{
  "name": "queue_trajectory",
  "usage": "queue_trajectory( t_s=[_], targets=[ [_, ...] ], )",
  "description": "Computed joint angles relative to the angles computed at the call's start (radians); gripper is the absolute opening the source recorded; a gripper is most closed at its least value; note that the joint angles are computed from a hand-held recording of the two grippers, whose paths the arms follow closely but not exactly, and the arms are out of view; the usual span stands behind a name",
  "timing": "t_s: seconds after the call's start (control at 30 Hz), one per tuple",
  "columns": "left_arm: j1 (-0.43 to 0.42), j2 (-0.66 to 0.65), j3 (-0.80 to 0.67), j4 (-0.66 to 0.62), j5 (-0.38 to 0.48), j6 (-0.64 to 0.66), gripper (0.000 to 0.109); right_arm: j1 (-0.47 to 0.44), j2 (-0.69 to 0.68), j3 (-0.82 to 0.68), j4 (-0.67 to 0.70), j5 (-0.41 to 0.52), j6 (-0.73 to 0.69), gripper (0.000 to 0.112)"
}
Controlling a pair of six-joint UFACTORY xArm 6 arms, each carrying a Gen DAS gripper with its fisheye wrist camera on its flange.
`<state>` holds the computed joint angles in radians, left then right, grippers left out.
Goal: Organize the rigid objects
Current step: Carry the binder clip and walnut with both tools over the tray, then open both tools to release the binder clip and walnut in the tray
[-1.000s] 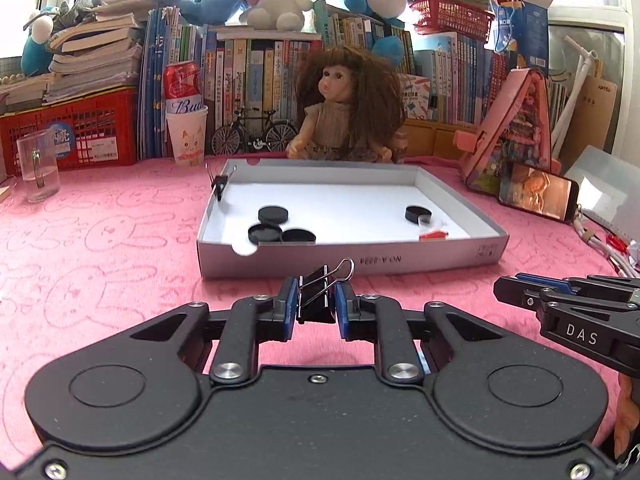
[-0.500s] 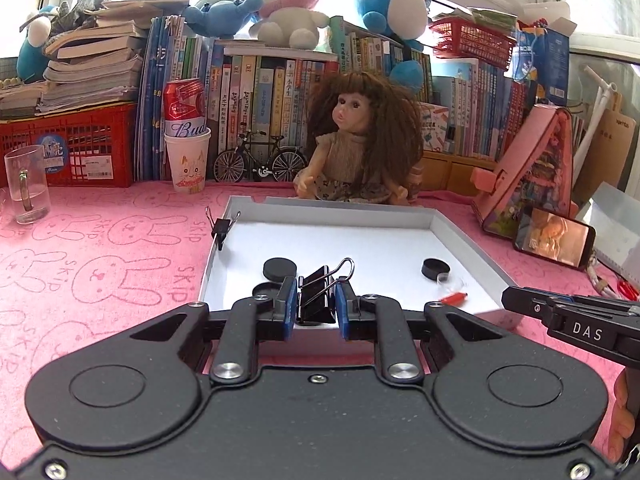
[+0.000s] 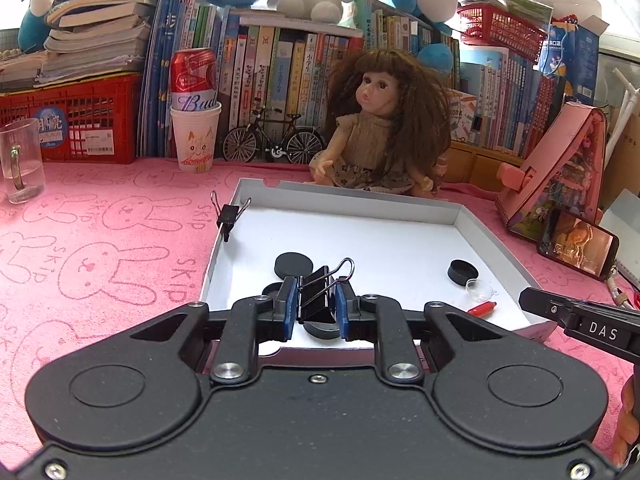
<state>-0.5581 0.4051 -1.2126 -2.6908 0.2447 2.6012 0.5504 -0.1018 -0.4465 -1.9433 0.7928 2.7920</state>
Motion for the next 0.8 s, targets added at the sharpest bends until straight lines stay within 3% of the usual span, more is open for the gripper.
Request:
queue_trajectory(
  t_s=[0.33, 0.63, 0.8],
  targets=[
    [-0.017, 0.072, -0.088, 0.153, -0.071, -0.184, 0.019, -0.059, 0.051, -0.052, -0.022, -0.073, -0.030, 0.023],
    [-0.027, 0.117, -0.139, 0.178, -0.110, -0.217, 0.019, -0.075, 0.064, -0.062, -0.038, -0.088, -0.014, 0.024],
    [-0.027, 0.117, -0.141, 0.155, -0.114, -0.196, 0.021, -0.074, 0.062, -0.060, -0.045, -0.086, 0.001, 0.030]
  ],
)
